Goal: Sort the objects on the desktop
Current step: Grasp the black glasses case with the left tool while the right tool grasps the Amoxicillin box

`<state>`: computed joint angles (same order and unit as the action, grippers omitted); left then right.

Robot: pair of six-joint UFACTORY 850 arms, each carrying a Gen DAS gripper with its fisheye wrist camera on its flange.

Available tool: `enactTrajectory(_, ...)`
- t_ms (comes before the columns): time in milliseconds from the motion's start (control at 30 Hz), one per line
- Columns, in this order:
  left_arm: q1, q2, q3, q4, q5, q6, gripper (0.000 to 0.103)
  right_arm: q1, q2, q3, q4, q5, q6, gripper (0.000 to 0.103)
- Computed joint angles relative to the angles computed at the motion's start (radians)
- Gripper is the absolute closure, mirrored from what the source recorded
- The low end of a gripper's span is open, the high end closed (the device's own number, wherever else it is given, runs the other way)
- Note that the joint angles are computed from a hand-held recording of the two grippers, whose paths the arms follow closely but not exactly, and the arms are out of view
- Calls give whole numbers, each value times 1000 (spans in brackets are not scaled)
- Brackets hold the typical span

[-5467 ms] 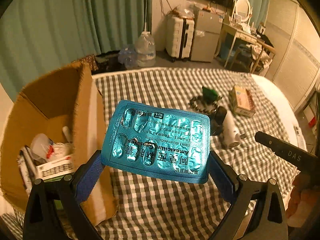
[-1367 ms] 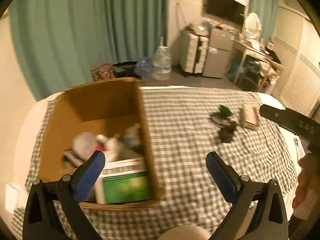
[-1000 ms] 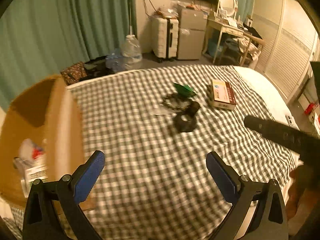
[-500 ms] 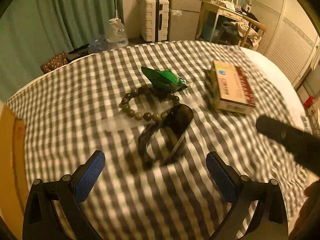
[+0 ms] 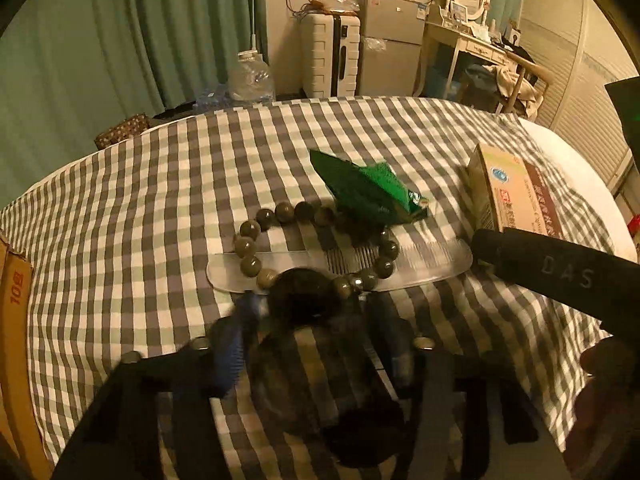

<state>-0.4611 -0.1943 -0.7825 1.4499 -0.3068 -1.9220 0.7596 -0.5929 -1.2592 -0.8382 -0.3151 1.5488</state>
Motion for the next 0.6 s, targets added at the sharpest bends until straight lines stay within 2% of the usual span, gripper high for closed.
enactTrajectory(100,9,8,1,-73,17,75,52,13,16,14,-93,-11,114,21)
enactTrajectory(167,11,15,4,-113,20,109,52,13,18,12,-83,-22,127,21)
enactTrajectory(300,21,49,29,-229,31,178,35,8,10,-16,-34,-61,136,19)
enactTrajectory(400,26,51,40,-206,39,164,34,-2,-24,-66,59,-75,77,15)
enactTrajectory(467,28,55,44,-198,43,182,42,-4,-59,-94,93,-90,26,14)
enactTrajectory(500,29,59,47,-183,47,180,49,4,-58,-90,47,-104,42,16)
enactTrajectory(567,39,72,59,-178,59,197,51,14,-37,-49,-68,-104,133,25)
enactTrajectory(600,47,79,64,-194,68,216,53,13,-23,-26,-104,-79,154,25)
